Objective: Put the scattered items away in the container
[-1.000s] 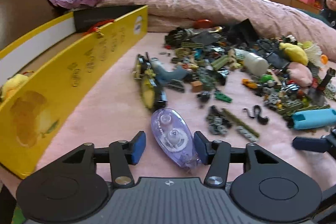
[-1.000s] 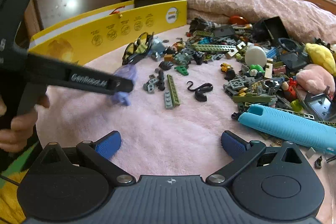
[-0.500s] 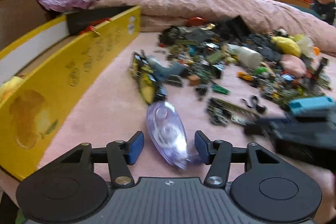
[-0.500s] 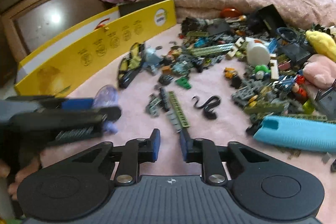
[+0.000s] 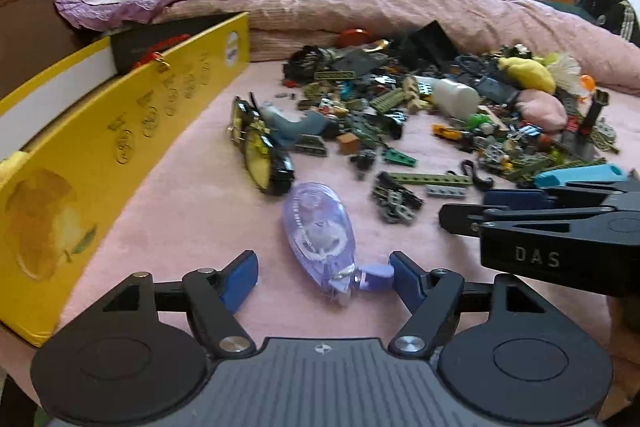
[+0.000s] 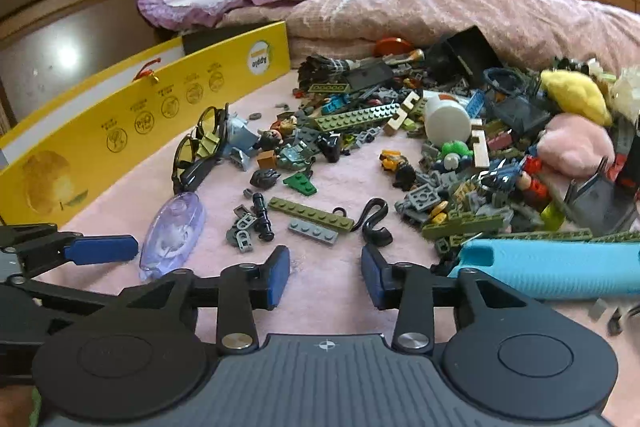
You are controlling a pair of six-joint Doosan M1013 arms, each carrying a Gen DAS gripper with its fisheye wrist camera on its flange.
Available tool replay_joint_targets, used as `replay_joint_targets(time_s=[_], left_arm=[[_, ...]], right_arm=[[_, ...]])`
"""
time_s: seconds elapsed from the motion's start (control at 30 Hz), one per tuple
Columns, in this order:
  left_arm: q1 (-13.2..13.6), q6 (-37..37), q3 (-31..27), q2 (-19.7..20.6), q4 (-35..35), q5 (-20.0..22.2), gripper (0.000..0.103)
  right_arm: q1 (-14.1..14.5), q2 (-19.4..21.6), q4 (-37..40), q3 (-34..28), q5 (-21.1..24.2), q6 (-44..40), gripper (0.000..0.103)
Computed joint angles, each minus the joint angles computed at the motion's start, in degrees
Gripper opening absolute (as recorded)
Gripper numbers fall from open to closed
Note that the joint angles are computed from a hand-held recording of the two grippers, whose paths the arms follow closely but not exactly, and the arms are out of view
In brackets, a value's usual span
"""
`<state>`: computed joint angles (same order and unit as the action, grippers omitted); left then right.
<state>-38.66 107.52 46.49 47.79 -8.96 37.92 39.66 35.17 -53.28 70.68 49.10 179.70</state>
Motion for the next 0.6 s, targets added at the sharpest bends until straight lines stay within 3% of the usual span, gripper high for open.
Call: replay_joint_targets(time_s=[0.17, 0.27, 0.4, 0.5, 0.6], left_arm=[[-0.02, -12.67, -1.03, 0.28, 12.49, 0.01, 0.073], [0.8, -14.16, -2.51, 0.8, 10.47, 1.88, 0.072], [1.04, -14.06, -1.74, 0.24, 8.61, 0.66, 0.072], [0.99, -11.45, -1.13, -0.11, 5.87, -0.24, 0.073], [0.72, -10.85, -2.85, 0.77, 4.31, 1.46, 0.077]], right_arm=[[0.02, 1.02, 0.1, -1.71, 0.92, -0.88, 0.047], [0.02, 2.02, -0.29, -3.2, 1.98, -0.53, 0.047], [-0.04, 2.79, -1.88, -4.01, 3.36, 2.38, 0.035], [-0.37, 1.71, -3.32, -1.93, 0.92, 8.24, 0.034], [-0.52, 1.33, -3.38, -1.33, 0.34, 7.63, 0.032]])
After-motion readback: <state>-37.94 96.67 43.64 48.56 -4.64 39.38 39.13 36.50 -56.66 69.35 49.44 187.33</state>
